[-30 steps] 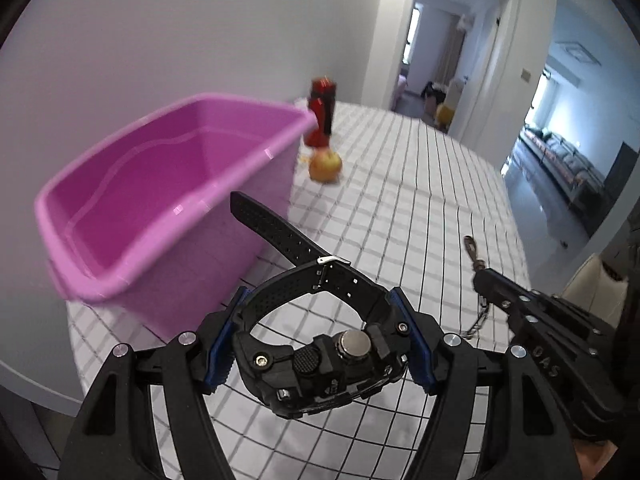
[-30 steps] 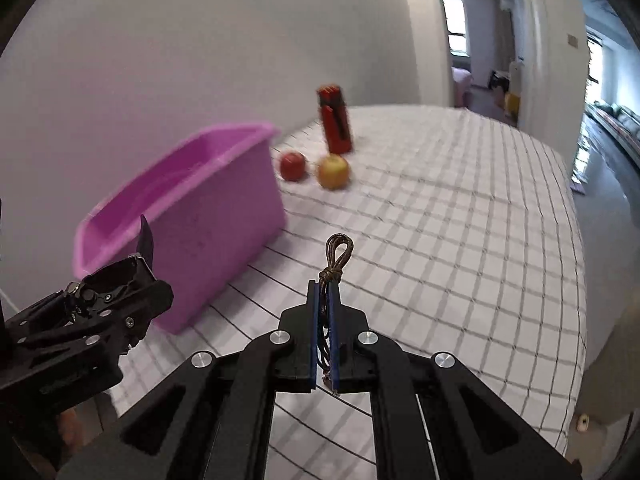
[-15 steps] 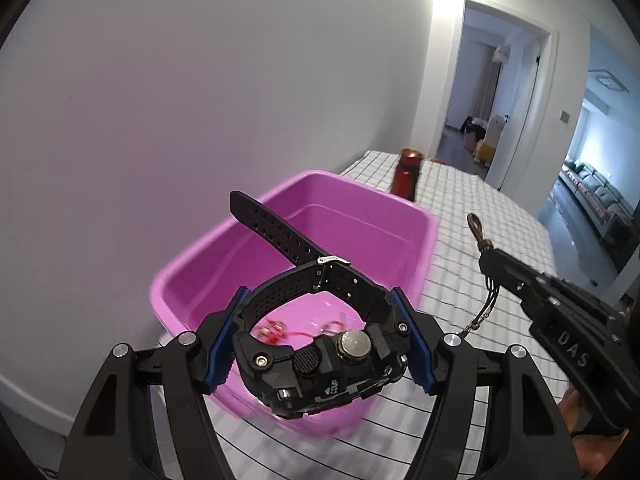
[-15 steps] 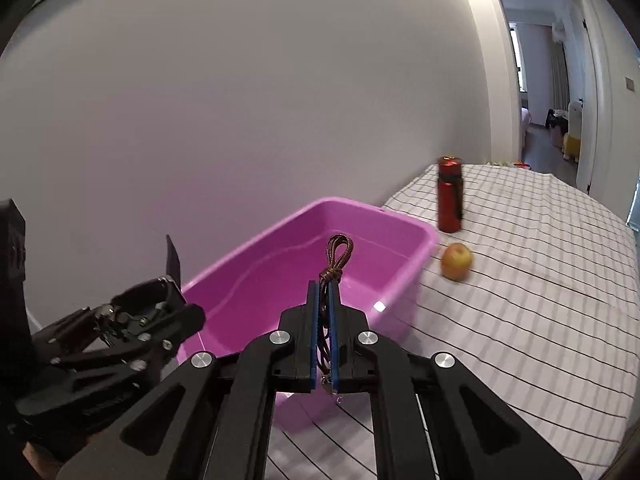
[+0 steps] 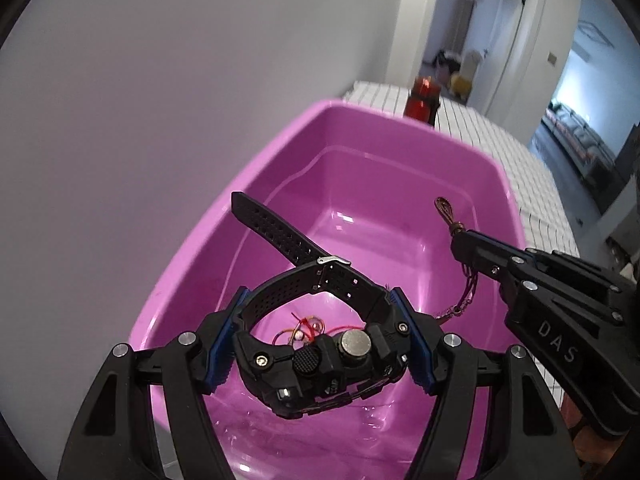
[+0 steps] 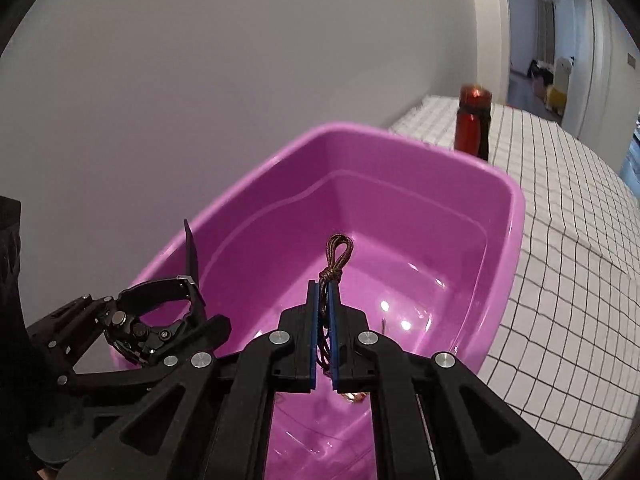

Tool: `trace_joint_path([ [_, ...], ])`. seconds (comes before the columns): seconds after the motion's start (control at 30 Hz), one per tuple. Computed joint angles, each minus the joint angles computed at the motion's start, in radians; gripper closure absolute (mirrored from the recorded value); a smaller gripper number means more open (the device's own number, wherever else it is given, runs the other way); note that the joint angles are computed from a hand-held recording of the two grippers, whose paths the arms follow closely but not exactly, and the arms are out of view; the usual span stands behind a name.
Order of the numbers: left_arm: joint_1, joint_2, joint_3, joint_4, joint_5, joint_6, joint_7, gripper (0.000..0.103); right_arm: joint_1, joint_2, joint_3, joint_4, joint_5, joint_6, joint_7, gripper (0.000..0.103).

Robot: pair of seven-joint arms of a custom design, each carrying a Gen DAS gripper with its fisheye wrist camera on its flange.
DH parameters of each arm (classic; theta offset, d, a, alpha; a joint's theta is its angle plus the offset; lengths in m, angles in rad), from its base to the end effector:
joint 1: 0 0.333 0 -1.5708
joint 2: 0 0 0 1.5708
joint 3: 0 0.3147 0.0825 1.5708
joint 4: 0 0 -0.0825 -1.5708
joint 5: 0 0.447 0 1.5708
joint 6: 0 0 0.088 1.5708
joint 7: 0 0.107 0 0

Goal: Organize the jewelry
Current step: 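Lift the watch and keychain and carry them over the pink tub, then open both tools to drop the watch and keychain into the tub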

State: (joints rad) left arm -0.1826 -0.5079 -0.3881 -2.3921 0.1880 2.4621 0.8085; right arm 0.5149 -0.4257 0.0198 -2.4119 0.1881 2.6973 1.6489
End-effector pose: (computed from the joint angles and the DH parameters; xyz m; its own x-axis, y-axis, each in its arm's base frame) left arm 0.4214 -0.2869 0.5275 0.0477 -0.9965 0.0693 -0.8074 -0.0793 -0.5847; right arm 0.4535 0.2621 0.5246 0.3765 -0.9017 -0.2124 -0.7619 -0.1709 -0.6247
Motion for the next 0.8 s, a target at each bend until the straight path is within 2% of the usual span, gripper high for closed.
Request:
trace_joint_path([
  [0.23,-0.017,0.087,0.036,0.025,-0.051,-0.007,0.045,0.035,-0.047,0.066,0.036,0.052,-0.060,-0.067,0.062,0.098],
  [0.33,-0.005,0.096,0.018,0.044,-0.008,-0.019,0.017,0.035,-0.053,0.096,0.035,0.077,-0.070,-0.094,0.052,0.098],
  [0.57,-0.018,0.113,0.028,0.071,-0.009,-0.095,0.010,0.034,-0.064,0.113,0.033,0.089,-0.053,-0.124,0.027,0.097],
  [0.6,-0.017,0.111,0.026,0.070,0.001,-0.097,0.005,0.029,-0.063,0.117,0.032,0.091,-0.050,-0.121,0.016,0.095],
  [0.7,-0.009,0.098,0.020,0.068,0.029,-0.115,-0.030,0.018,-0.072,0.098,0.043,0.079,-0.070,-0.110,0.018,0.081],
  [0.77,-0.006,0.084,0.019,0.065,0.036,-0.126,-0.053,0.017,-0.089,0.076,0.059,0.067,-0.108,-0.104,0.057,0.061],
  [0.8,-0.005,0.080,0.018,0.066,0.038,-0.136,-0.062,0.014,-0.085,0.066,0.051,0.060,-0.101,-0.100,0.057,0.059],
])
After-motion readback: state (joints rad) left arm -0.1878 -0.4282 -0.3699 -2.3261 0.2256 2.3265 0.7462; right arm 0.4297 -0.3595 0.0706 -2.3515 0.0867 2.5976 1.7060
